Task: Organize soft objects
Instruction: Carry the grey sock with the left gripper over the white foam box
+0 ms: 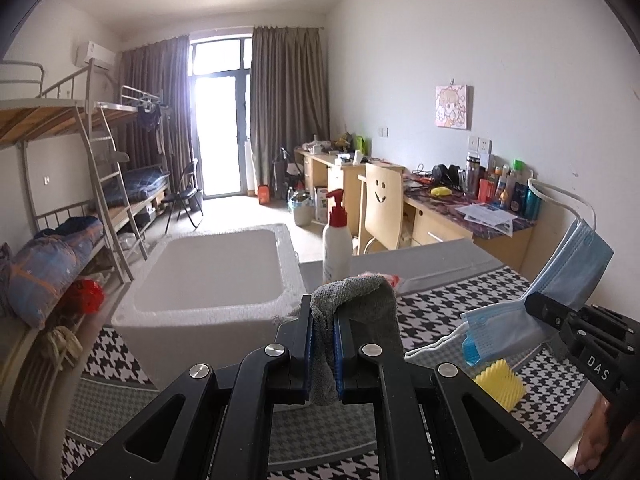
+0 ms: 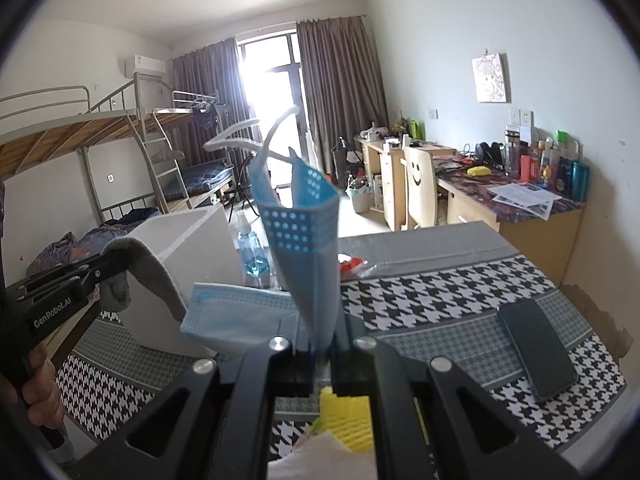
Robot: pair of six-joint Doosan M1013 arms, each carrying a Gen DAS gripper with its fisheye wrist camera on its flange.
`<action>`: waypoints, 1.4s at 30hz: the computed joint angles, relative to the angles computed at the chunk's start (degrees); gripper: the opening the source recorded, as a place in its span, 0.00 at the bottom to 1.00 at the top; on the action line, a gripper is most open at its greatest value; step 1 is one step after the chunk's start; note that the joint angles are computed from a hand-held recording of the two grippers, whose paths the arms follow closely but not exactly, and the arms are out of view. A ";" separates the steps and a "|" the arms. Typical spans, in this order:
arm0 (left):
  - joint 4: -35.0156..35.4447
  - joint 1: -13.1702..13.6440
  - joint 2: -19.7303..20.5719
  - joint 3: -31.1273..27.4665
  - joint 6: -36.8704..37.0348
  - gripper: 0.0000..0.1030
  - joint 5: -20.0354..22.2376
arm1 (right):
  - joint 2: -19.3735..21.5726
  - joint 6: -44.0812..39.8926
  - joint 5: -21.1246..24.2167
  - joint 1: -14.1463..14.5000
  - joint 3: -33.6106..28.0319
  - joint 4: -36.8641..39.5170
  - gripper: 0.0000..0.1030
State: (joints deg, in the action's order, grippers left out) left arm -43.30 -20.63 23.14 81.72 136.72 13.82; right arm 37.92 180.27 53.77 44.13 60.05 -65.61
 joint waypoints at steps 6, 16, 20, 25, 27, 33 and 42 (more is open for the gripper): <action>1.56 0.00 0.60 -1.38 -1.65 0.08 0.49 | 0.49 -1.45 -0.17 -0.40 -1.46 0.46 0.07; 2.89 0.23 1.39 -3.53 -3.64 0.08 1.17 | 1.61 -4.29 0.60 -0.96 -4.53 1.95 0.08; 2.09 0.21 1.12 -3.81 -2.81 0.08 0.90 | 1.93 -5.23 0.68 -0.90 -5.57 1.62 0.08; 2.67 0.27 0.75 -4.16 -3.99 0.08 -0.32 | 2.01 -5.86 0.18 -0.90 -6.17 0.97 0.08; 3.86 0.26 0.75 -4.43 -5.33 0.08 -0.90 | 2.24 -6.46 0.06 -0.91 -6.74 0.88 0.07; 11.57 0.26 0.92 -5.06 -13.30 0.08 -3.23 | 2.81 -8.30 -1.11 -1.22 -8.17 1.06 0.07; 33.60 0.57 1.60 -6.78 -36.64 0.08 -3.99 | 4.13 -12.91 -2.63 -1.70 -11.27 3.31 0.08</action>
